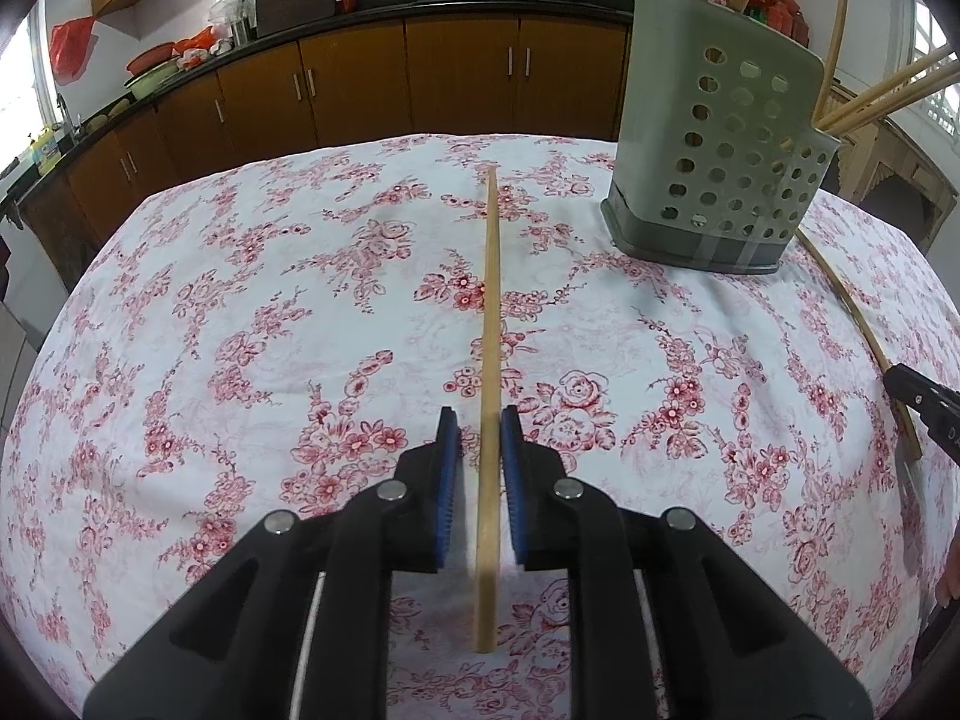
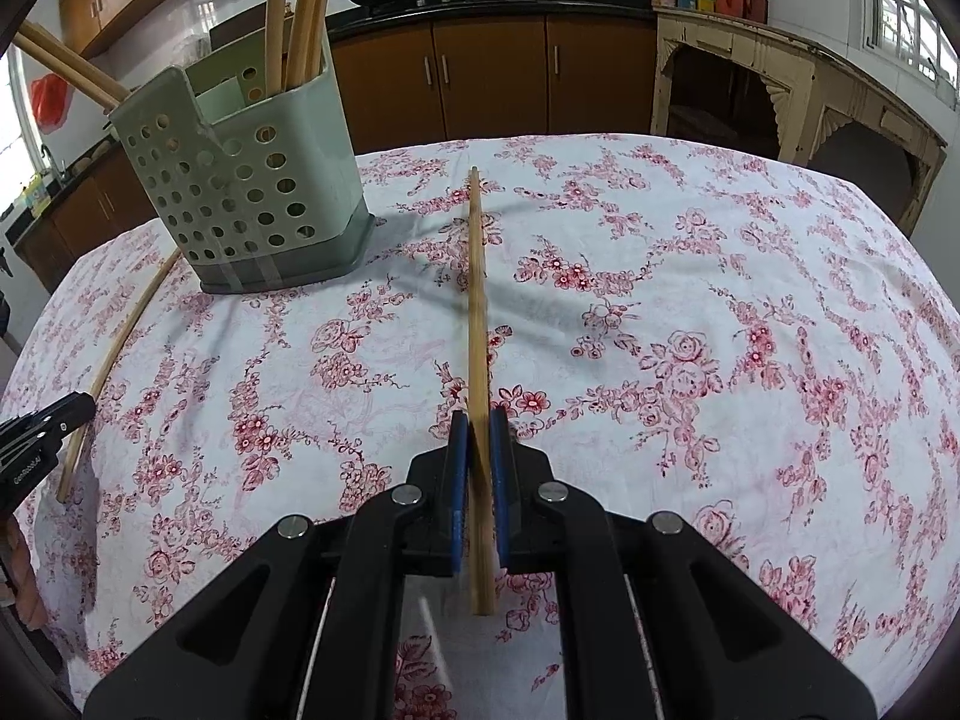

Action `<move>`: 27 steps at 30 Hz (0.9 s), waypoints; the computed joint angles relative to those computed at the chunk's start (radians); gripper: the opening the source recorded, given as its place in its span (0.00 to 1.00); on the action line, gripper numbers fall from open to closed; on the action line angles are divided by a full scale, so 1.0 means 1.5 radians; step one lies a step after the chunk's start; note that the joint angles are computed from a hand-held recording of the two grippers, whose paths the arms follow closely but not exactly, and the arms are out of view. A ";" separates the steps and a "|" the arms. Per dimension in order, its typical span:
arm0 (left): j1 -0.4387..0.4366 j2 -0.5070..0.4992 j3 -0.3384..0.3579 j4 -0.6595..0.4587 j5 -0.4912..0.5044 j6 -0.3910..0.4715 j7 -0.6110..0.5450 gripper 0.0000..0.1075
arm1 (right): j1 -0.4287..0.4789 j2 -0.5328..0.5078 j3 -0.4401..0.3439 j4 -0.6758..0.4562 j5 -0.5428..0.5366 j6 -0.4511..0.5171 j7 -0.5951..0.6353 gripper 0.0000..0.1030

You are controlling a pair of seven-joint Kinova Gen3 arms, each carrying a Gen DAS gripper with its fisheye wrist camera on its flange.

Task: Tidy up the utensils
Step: 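Lift both held chopsticks and carry them over the green holder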

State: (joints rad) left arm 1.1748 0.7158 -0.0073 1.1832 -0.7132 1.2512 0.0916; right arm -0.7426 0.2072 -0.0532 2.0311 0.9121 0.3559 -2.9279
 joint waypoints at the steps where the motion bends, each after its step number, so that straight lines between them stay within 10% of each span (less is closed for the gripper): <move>1: 0.000 0.000 0.000 0.000 0.000 0.001 0.001 0.17 | 0.000 -0.001 0.000 0.001 0.000 -0.001 -0.001 0.08; 17: 0.030 -0.010 0.017 0.014 0.000 0.013 0.020 0.08 | 0.009 -0.039 -0.019 0.045 0.011 -0.018 -0.037 0.08; 27: 0.063 -0.073 0.026 0.059 -0.042 0.024 0.052 0.07 | 0.033 -0.128 -0.077 0.085 0.185 0.019 -0.202 0.07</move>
State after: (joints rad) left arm 1.2698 0.6070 0.0317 1.2716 -0.7755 1.2873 0.1701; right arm -0.6924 0.0159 -0.1683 2.1593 1.1890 0.3851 -3.2316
